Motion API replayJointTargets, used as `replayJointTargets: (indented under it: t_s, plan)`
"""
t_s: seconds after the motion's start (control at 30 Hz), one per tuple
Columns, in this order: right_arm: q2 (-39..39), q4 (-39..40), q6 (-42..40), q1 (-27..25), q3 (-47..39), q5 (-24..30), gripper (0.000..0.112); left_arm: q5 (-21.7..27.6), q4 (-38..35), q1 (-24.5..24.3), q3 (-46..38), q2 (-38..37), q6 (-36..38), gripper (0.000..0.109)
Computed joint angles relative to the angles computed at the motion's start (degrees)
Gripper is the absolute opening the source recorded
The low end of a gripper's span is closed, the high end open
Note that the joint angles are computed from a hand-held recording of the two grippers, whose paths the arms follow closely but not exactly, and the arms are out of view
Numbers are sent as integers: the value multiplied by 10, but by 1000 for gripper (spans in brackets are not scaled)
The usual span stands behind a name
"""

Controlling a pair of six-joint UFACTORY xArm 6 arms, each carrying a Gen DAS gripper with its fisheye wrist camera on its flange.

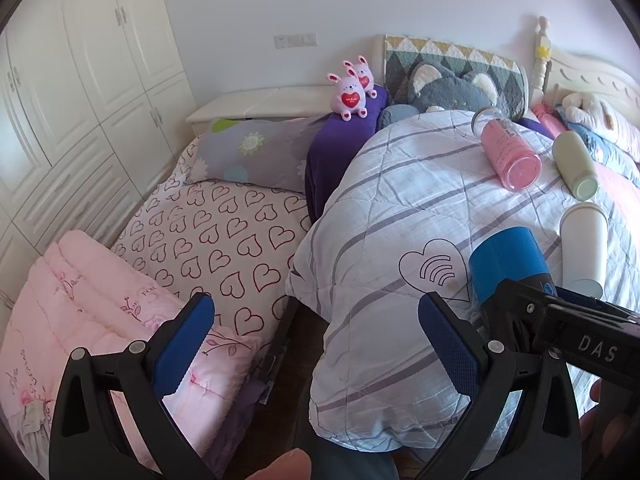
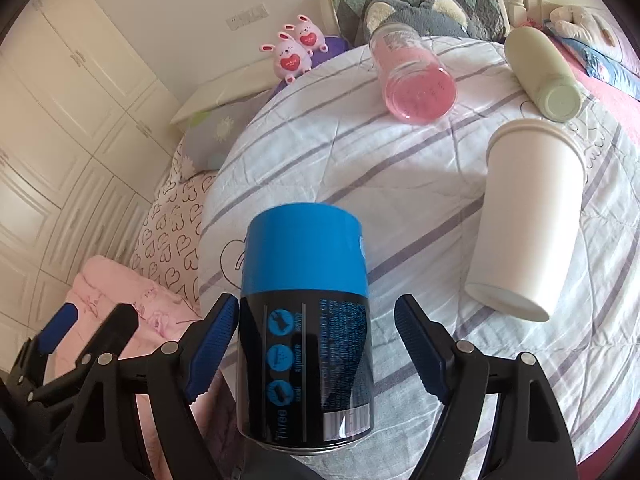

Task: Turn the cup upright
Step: 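Lift the can with the right gripper and rotate it upright, then grasp the can with the left gripper while the right gripper holds it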

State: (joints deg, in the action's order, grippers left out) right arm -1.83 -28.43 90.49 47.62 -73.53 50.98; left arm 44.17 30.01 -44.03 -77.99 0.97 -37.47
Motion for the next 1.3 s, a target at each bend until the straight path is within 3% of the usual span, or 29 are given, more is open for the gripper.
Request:
replayJointTargets:
  t_s: [0.17, 0.37, 0.47, 0.8, 0.97, 1.3]
  plan:
    - [-17, -15, 24, 5, 19, -13, 82, 10, 7, -2, -2, -4, -4, 103]
    - [-69, -86, 79, 25, 37, -5, 82, 17, 8, -10, -1, -18, -5, 103]
    - [-96, -125, 100, 56, 37, 40, 82, 23, 13, -24, 1, -29, -7, 103]
    - [-153, -174, 157, 213, 61, 296, 82, 47, 41, -83, 18, -48, -31, 103]
    - [-165, -173, 184, 254, 74, 354, 82, 62, 41, -107, 17, -45, -34, 103]
    - [-194, -182, 206, 269, 108, 355, 82, 81, 33, -126, -8, -30, -33, 103]
